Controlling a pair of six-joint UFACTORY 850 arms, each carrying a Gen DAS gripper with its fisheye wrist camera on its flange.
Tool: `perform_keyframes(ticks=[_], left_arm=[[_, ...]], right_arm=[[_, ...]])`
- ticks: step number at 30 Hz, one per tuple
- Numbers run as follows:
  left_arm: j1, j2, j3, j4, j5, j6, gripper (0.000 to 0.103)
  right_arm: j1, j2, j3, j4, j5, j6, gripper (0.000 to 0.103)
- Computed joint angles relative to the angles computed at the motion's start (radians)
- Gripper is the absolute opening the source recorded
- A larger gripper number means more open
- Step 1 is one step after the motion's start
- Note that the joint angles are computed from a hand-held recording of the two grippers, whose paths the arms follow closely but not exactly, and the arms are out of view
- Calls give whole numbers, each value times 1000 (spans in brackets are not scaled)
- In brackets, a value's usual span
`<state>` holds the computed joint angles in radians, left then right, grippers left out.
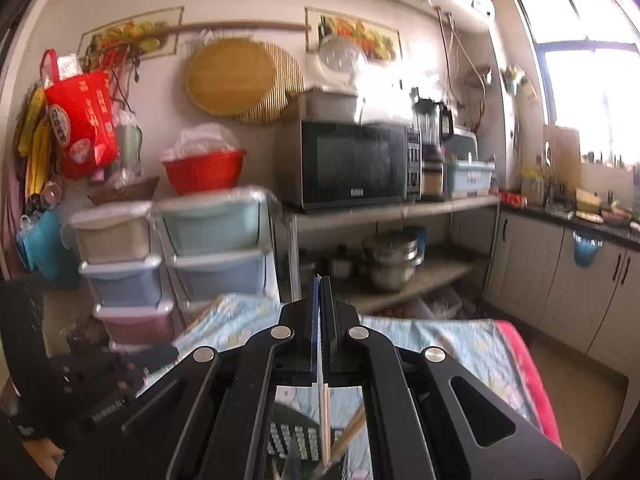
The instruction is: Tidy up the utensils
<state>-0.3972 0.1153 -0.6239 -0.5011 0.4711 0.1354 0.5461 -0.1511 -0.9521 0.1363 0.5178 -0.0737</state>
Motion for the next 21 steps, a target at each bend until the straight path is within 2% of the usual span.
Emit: perform_keyframes(ticks=[2,7,9,11,12,16,21], left_arm=[[-2,4,4,-17,0,14,5],[-2,19,19,-33,1,17,22],[-3,28,30,-36,4,13,28],[-5,37,39,-37,5,9,35],[-5,41,43,-37,6,6,40],[-8,54,60,-36,7,-9,47],[-23,81,88,-62,14,1,63]], right_arm=[[-2,-10,2,10,-18,0,1],[-8,-9,21,0,-40,37,3],[-12,-4,34,-3,-45,49,15],[-18,2,48,-18,-52,68,23],[-20,5,52,-18,-53,67,23],[-29,24,85,-18,-55,76,30],[-45,49,120,-41,-66,112,37]])
